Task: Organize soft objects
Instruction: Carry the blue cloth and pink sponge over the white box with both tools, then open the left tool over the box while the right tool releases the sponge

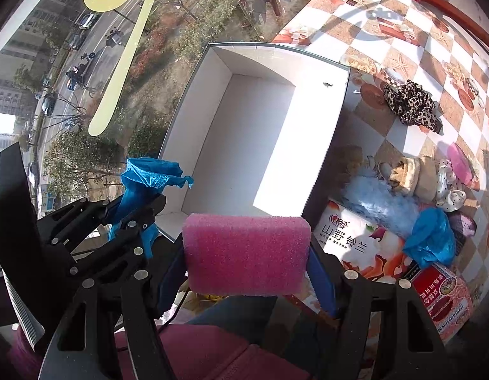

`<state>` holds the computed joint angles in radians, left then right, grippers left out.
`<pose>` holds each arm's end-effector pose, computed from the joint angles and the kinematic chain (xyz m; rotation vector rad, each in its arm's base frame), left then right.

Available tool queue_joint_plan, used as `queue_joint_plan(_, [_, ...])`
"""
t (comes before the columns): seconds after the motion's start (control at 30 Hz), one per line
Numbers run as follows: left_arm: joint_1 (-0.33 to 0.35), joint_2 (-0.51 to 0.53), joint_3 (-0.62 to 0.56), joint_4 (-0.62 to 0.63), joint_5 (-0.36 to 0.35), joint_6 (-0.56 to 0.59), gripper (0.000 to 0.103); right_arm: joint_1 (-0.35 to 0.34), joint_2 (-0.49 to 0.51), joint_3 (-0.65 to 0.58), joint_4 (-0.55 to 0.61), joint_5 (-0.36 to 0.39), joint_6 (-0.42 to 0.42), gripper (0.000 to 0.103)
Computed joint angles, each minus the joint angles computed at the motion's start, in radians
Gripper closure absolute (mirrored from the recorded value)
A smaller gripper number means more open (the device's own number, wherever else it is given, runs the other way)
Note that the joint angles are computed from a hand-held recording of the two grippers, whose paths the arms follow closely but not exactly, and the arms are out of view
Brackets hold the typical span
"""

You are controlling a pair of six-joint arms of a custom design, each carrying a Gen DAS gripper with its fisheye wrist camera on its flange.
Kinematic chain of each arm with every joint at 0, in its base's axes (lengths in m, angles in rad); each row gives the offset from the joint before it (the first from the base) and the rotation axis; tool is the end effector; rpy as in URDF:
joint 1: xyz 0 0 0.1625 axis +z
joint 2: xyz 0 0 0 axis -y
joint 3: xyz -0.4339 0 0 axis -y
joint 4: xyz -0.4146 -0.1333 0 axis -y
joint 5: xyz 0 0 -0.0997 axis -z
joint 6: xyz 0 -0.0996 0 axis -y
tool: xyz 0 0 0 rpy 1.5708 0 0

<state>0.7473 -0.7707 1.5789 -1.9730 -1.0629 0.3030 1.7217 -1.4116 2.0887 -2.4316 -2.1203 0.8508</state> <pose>-0.3569 -0.5784 0.0457 1.4662 2.0684 0.3345 0.1563 -0.4875 0.2659 -0.9868 -2.5002 0.5808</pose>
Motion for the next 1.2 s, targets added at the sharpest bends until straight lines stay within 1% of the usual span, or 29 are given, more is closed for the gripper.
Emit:
queue_joint_plan(0.27, [0.009, 0.003, -0.009, -0.006, 0.0, -0.007, 0.085, -0.013, 0.007, -0.008, -0.001, 0.016, -0.015, 0.032])
queue_joint_plan(0.4, [0.02, 0.016, -0.026, -0.005, 0.019, -0.014, 0.085, -0.017, 0.003, 0.0, -0.031, 0.009, -0.031, 0.032])
queue_joint_plan(0.5, [0.03, 0.031, -0.039, -0.001, 0.028, -0.005, 0.085, -0.027, 0.005, -0.003, -0.025, 0.005, -0.029, 0.032])
queue_joint_plan(0.67, [0.037, 0.054, -0.047, 0.03, 0.035, 0.009, 0.085, -0.041, 0.034, -0.033, 0.001, -0.001, -0.058, 0.032])
queue_joint_plan(0.9, [0.043, 0.065, -0.045, 0.082, 0.01, 0.014, 0.085, -0.049, 0.078, -0.058, 0.016, 0.013, -0.101, 0.032])
queue_joint_plan(1.0, [0.051, 0.074, -0.062, 0.114, -0.016, -0.002, 0.085, -0.051, 0.091, -0.065, 0.028, 0.008, -0.118, 0.032])
queue_joint_plan(1.2, [0.067, 0.093, -0.1, 0.153, -0.054, -0.035, 0.085, -0.044, 0.101, -0.075, 0.037, -0.056, -0.169, 0.032])
